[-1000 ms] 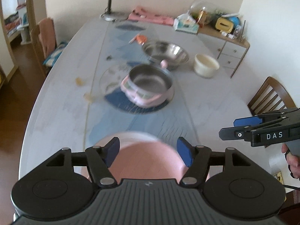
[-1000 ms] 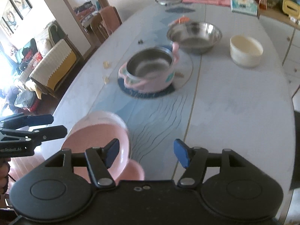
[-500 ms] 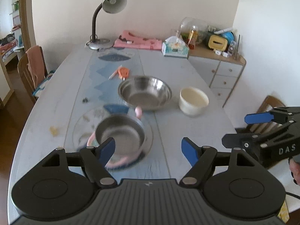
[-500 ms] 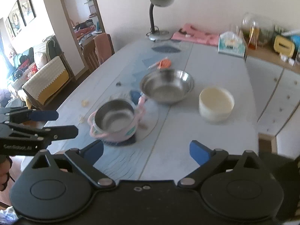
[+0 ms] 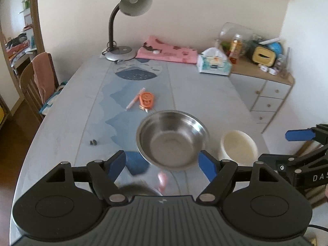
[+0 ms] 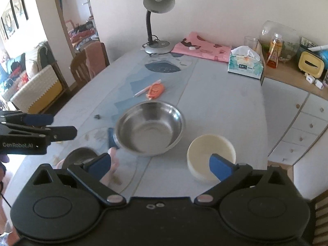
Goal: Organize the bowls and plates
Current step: 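Move both grippers to the large steel bowl's rim and close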
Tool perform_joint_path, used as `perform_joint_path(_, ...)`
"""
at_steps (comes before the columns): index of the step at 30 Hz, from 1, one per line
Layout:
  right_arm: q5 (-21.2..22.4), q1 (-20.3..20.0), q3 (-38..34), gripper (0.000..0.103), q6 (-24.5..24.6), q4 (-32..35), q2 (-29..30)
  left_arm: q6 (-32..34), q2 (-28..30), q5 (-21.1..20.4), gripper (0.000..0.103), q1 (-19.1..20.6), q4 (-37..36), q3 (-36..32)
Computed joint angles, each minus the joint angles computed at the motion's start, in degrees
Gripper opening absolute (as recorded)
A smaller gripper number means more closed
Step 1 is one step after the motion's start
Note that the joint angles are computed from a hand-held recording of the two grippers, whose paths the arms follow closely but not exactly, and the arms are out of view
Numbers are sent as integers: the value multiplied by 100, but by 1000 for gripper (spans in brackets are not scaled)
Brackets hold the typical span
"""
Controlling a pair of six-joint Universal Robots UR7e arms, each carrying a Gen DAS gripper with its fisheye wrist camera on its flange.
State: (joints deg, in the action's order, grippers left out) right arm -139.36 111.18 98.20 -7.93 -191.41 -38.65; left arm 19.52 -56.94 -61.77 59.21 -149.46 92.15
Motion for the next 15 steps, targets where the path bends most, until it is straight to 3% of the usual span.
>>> perform_joint_path(8,177,-530,-1120,103,-161,724,417,-281,1054,295,78,213,477,-1303)
perform_joint_path(15,255,-861,-1893,99,172,1735,736,-321,1792,456,78,405,984,-2152)
